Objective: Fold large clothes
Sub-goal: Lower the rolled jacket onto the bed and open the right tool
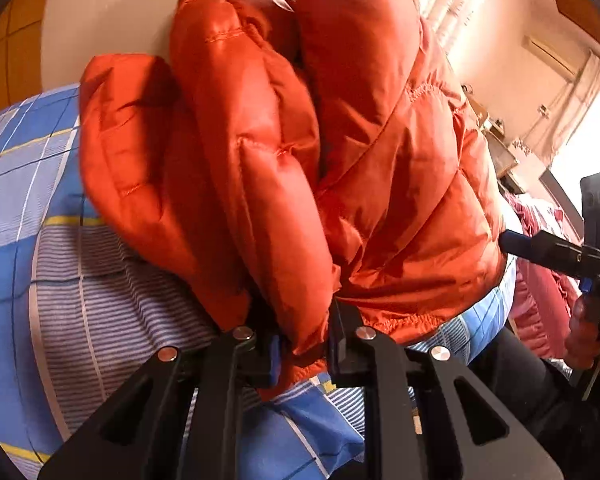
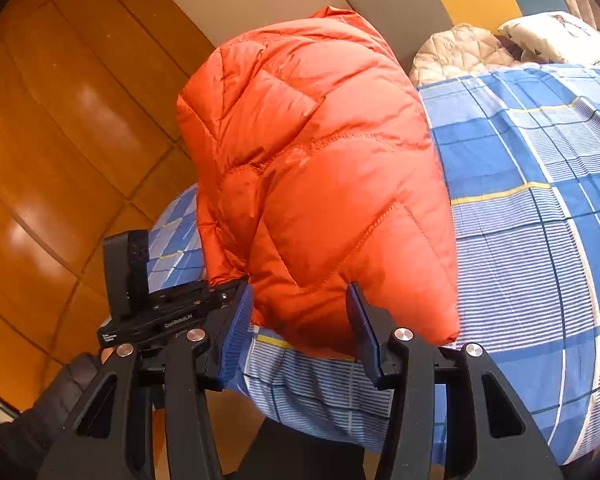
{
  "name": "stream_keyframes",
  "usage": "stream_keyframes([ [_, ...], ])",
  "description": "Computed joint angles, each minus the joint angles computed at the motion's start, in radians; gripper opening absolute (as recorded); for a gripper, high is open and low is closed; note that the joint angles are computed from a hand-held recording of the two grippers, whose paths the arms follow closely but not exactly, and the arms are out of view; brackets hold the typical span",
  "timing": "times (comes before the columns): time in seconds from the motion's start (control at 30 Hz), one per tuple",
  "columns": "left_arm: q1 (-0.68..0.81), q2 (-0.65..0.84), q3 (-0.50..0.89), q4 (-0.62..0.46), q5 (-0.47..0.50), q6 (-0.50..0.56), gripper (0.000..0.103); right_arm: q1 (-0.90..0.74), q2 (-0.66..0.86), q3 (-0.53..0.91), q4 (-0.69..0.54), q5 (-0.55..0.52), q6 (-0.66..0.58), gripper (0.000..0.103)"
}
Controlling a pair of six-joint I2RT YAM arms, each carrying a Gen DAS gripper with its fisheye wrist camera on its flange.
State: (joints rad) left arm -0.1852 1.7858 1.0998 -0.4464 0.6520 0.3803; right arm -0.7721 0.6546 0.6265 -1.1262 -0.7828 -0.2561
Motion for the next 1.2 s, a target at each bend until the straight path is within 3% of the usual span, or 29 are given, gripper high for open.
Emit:
stream_keyframes([
  [0.23, -0.032, -0.08, -0.1, 0.09, -0.072, -0.115, 0.016, -0.147, 0.079, -0.013, -0.051, -0.059, -0.173, 0.048],
  [0.4, -0.074, -0.158, -0.194, 0.162, -0.116, -0.234, 0.016, -0.264, 0.158, 0.008, -0.136, -0.093, -0.351, 0.054],
  [0.63, -0.09, -0.243, -0.283, 0.2, -0.152, -0.29, 0.016, -0.422, 0.298, 0.077, -0.2, -0.099, -0.529, 0.055],
  [0.73, -0.085, -0.247, -0.286, 0.178, -0.136, -0.236, 0.015, -0.467, 0.38, 0.109, -0.197, -0.101, -0.553, 0.055],
  [0.87, -0.106, -0.22, -0.219, 0.076, -0.16, -0.065, 0.015, -0.486, 0.492, 0.133, -0.201, -0.113, -0.551, 0.055],
  [1.0, -0.114, -0.192, -0.172, 0.001, -0.156, 0.055, 0.015, -0.461, 0.505, 0.15, -0.185, -0.112, -0.518, 0.055],
  [1.2, -0.095, -0.153, -0.145, -0.047, -0.1, 0.136, 0.015, -0.299, 0.409, 0.196, -0.036, -0.035, -0.288, 0.055],
])
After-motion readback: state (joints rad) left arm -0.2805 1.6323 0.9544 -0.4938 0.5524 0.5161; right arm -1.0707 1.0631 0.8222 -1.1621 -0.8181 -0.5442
